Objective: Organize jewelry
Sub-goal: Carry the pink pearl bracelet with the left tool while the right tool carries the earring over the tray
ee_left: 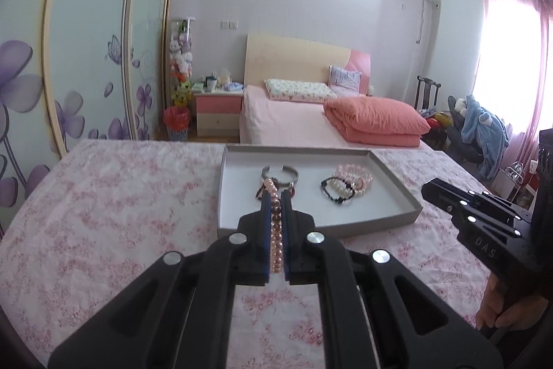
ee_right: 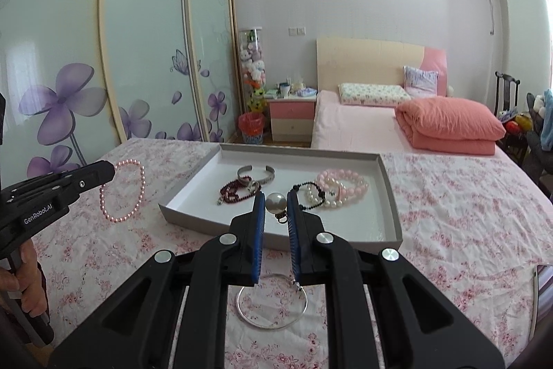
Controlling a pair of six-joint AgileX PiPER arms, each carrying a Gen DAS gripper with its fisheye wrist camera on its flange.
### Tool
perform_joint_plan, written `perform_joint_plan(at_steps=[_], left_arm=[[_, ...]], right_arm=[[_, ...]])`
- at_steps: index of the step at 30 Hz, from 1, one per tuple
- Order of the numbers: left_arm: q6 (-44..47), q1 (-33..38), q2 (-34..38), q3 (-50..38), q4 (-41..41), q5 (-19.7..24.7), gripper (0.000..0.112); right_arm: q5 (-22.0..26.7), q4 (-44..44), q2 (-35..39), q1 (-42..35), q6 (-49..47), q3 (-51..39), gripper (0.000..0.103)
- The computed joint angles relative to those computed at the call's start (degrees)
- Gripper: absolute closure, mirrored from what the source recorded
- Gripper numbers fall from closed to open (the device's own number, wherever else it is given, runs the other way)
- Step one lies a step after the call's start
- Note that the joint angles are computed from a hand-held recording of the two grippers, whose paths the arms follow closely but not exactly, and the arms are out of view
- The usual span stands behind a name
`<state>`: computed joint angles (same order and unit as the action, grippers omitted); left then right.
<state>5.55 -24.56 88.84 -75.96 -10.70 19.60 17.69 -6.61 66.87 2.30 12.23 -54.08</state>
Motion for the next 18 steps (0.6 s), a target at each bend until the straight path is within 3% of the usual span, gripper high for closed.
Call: perform_joint_plan(at_steps=[4, 18], left_arm=[[-3.5, -0.9, -0.5, 0.3, 3.8, -1.3, 0.106], [-12.2, -3.2, -2.0, 0.8, 13.3, -4.4, 0.106]], right_arm=[[-1.0, -8.6, -0.9, 1.5, 8.2, 0.5, 0.089], [-3.6, -24.7, -2.0, 2.3, 24.1, 1.0, 0.089]])
